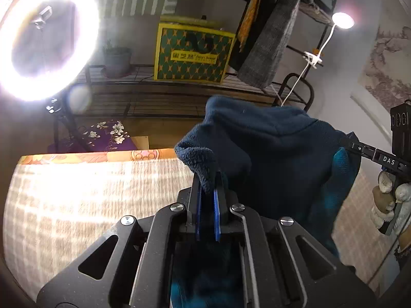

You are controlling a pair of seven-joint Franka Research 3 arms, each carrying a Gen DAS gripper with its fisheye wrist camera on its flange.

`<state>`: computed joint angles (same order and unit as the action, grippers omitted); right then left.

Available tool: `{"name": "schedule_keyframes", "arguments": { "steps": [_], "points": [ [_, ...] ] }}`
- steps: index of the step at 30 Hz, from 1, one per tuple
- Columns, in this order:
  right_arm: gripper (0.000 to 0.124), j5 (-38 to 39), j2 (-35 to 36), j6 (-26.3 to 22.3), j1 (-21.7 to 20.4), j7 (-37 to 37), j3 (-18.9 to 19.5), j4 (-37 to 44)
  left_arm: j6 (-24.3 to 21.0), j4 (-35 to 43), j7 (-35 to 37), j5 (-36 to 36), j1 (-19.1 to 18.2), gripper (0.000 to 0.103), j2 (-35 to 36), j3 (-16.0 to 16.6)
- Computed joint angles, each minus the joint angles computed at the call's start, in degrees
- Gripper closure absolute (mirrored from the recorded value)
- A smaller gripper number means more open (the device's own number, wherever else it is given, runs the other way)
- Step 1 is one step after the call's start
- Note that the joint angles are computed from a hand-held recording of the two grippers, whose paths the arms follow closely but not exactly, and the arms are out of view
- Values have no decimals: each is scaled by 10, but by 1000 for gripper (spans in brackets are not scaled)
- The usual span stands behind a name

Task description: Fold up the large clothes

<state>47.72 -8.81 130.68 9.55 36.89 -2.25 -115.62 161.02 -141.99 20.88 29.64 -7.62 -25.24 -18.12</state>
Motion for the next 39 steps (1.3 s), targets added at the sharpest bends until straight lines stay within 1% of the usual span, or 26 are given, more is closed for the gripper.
{"name": "schedule_keyframes", "arguments": {
  "steps": [2,5,9,12,15,18,21,25,28,30,32,34,37,39],
  "points": [
    [116,0,-31,-21,-2,-9,-6,-17,-16,-13,5,-16,-20,98,-29,3],
    [116,-10,-89,-56,-3,-28,-17,-49,-55,-35,10,-37,-50,98,-84,-4],
    [116,-23,-160,-104,-3,-42,-36,-92,-86,-67,1,-68,-85,99,-148,-11],
    [116,-37,-212,-135,-9,-47,-49,-126,-109,-84,-9,-86,-109,99,-185,-20],
    [116,-56,-256,-158,-17,-49,-57,-158,-134,-98,-23,-95,-134,99,-220,-39],
    [116,-75,-300,-176,-29,-55,-65,-191,-163,-109,-40,-104,-162,99,-242,-59],
    [116,-88,-333,-198,-42,-54,-78,-219,-184,-122,-61,-113,-190,99,-258,-70],
    [116,-109,-369,-218,-65,-57,-87,-253,-218,-135,-85,-127,-234,99,-262,-87],
    [116,-125,-396,-233,-81,-60,-92,-276,-225,-146,-94,-139,-269,99,-253,-86],
    [112,-137,-413,-244,-91,-64,-94,-285,-240,-149,-94,-150,-293,98,-248,-84],
    [98,-146,-428,-257,-101,-63,-98,-289,-252,-155,-97,-161,-318,95,-256,-84],
    [92,-149,-443,-274,-110,-60,-107,-287,-263,-163,-110,-172,-339,95,-275,-88],
    [91,-150,-479,-310,-126,-55,-126,-278,-290,-165,-130,-181,-365,95,-310,-98],
    [89,-142,-503,-347,-134,-49,-148,-263,-311,-160,-148,-182,-378,95,-340,-108]
  ]
}}
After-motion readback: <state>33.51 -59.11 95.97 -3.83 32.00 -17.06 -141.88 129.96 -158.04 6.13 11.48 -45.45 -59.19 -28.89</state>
